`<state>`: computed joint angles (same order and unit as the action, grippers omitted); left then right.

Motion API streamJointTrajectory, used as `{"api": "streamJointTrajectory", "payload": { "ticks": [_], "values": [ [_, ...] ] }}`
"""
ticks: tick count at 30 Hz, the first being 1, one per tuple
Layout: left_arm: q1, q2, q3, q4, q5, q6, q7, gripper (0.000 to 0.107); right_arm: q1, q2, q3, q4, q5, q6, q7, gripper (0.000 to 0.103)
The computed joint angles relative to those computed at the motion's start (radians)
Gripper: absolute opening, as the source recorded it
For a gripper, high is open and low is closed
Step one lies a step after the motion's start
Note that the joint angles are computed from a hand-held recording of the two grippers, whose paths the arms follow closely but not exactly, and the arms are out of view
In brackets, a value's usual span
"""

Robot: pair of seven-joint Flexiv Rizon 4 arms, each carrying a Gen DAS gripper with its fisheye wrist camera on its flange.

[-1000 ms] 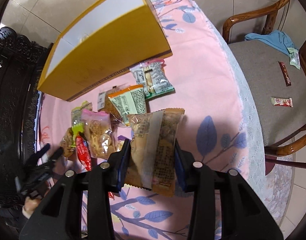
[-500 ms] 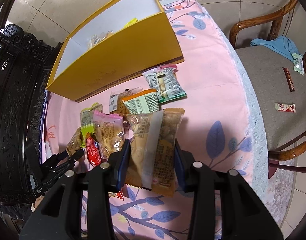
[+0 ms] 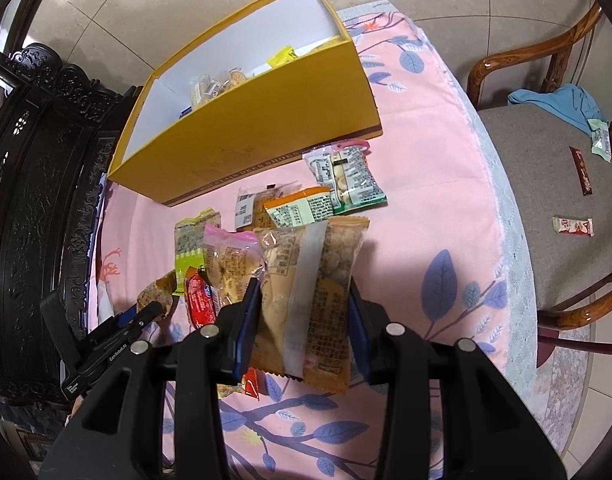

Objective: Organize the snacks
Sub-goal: 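Lift both pastry bags and carry them over the yellow box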

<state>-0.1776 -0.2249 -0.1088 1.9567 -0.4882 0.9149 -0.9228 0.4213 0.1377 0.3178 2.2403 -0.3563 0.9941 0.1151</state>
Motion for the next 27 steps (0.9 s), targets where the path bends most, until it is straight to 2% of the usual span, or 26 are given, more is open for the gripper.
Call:
{"api": "streamJointTrajectory", "payload": {
  "ticks": [1,3,6,7,8,9,12,14,16,18,27],
  "values": [
    [0.001,0.001,0.0,-0.001,0.005,-0.01,0.003,0.028,0.0,0.0,0.0,0.0,-0.001,0.001,0.001,0.041],
    [-0.007,0.004,0.004,0.0,0.042,-0.002,0.012,0.028,0.002,-0.002,0.0,-0.001,0.0,0.003,0.001,0.041],
    [-0.019,-0.002,0.009,-0.013,0.101,0.0,-0.004,0.032,0.002,-0.002,0.001,0.0,-0.001,0.009,0.004,0.041],
    [-0.022,-0.008,0.01,-0.023,0.121,-0.005,-0.009,0.044,0.002,-0.002,0.001,0.0,-0.004,0.009,0.005,0.041],
    [-0.027,-0.019,0.016,-0.043,0.157,-0.026,-0.031,0.061,0.002,-0.002,0.002,0.0,-0.005,0.01,0.008,0.041],
    [-0.03,-0.03,0.018,-0.058,0.182,-0.041,-0.047,0.065,0.003,-0.001,0.002,0.001,-0.004,0.013,0.009,0.041],
    [-0.035,-0.052,0.012,-0.074,0.221,-0.037,-0.035,0.063,0.001,0.004,0.003,0.002,-0.009,0.01,0.016,0.041],
    [-0.047,-0.056,0.017,-0.069,0.266,0.006,-0.031,0.047,-0.001,0.007,0.003,0.005,-0.011,0.011,0.022,0.041],
    [-0.035,-0.055,0.008,-0.074,0.236,-0.017,-0.025,0.039,-0.002,0.01,0.004,0.006,-0.015,0.008,0.026,0.041],
    [-0.017,-0.05,0.002,-0.069,0.177,-0.033,-0.027,0.039,-0.002,0.01,0.004,0.005,-0.017,0.007,0.027,0.041],
    [-0.005,0.045,0.003,0.002,0.056,0.008,0.001,0.038,-0.003,0.011,0.005,-0.007,-0.039,0.009,0.025,0.041]
  ]
}}
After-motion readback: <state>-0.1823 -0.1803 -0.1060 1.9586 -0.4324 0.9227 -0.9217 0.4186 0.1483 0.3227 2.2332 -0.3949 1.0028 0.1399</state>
